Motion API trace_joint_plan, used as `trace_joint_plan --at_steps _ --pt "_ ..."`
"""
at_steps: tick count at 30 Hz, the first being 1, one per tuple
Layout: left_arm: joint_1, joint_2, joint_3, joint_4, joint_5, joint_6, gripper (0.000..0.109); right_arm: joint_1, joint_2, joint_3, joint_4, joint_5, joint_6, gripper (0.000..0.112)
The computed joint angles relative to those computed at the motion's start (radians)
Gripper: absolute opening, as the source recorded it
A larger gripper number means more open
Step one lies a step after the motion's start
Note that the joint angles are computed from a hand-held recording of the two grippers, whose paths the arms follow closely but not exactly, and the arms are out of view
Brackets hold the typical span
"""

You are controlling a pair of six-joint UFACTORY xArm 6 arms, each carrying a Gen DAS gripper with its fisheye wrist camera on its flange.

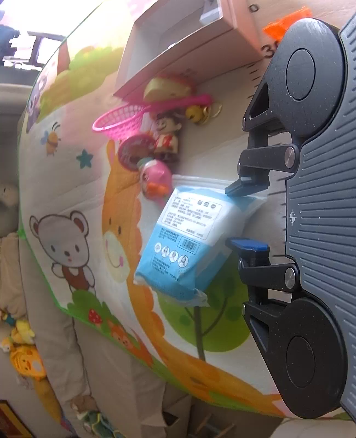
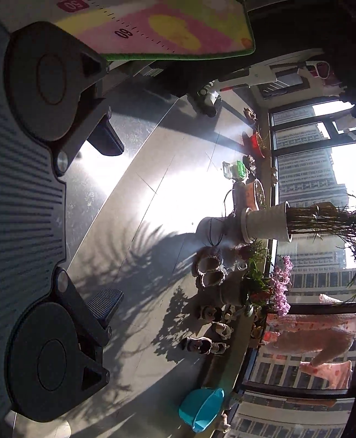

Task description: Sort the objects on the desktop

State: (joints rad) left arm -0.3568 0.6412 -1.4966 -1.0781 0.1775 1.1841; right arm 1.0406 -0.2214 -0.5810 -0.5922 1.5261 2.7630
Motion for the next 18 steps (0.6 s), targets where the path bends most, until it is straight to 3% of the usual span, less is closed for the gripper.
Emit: trace_joint_plan --at_steps 4,7,9,10,12,15,16,18 --pt "0.028 -0.150 0.187 -0.196 0.108 0.263 0.036 0.000 0.103 -0.136 -0.262 -0.006 -0.210 0.103" --pt "0.069 -0.242 0.300 -0.208 0.224 0.322 0.036 -0.027 0.167 -0.222 -0.468 -0.117 -0.351 0.103" --pt "0.095 -0.292 0.357 -0.196 0.295 0.352 0.040 -0.061 0.222 -0.288 -0.597 -0.239 -0.447 0.103" --pt "0.100 -0.310 0.379 -0.209 0.302 0.383 0.041 -0.076 0.248 -0.315 -0.639 -0.290 -0.481 0.103" --pt "0.090 -0.340 0.417 -0.267 0.257 0.464 0.061 -0.126 0.333 -0.406 -0.743 -0.460 -0.570 0.103" --pt "0.075 -0.350 0.425 -0.360 0.184 0.554 0.077 -0.199 0.457 -0.531 -0.797 -0.666 -0.666 0.097" --pt "0.077 -0.349 0.421 -0.348 0.184 0.530 0.077 -0.220 0.514 -0.588 -0.791 -0.727 -0.724 0.090" --pt "0.097 -0.343 0.403 -0.268 0.229 0.412 0.084 -0.239 0.617 -0.694 -0.746 -0.745 -0.834 0.087"
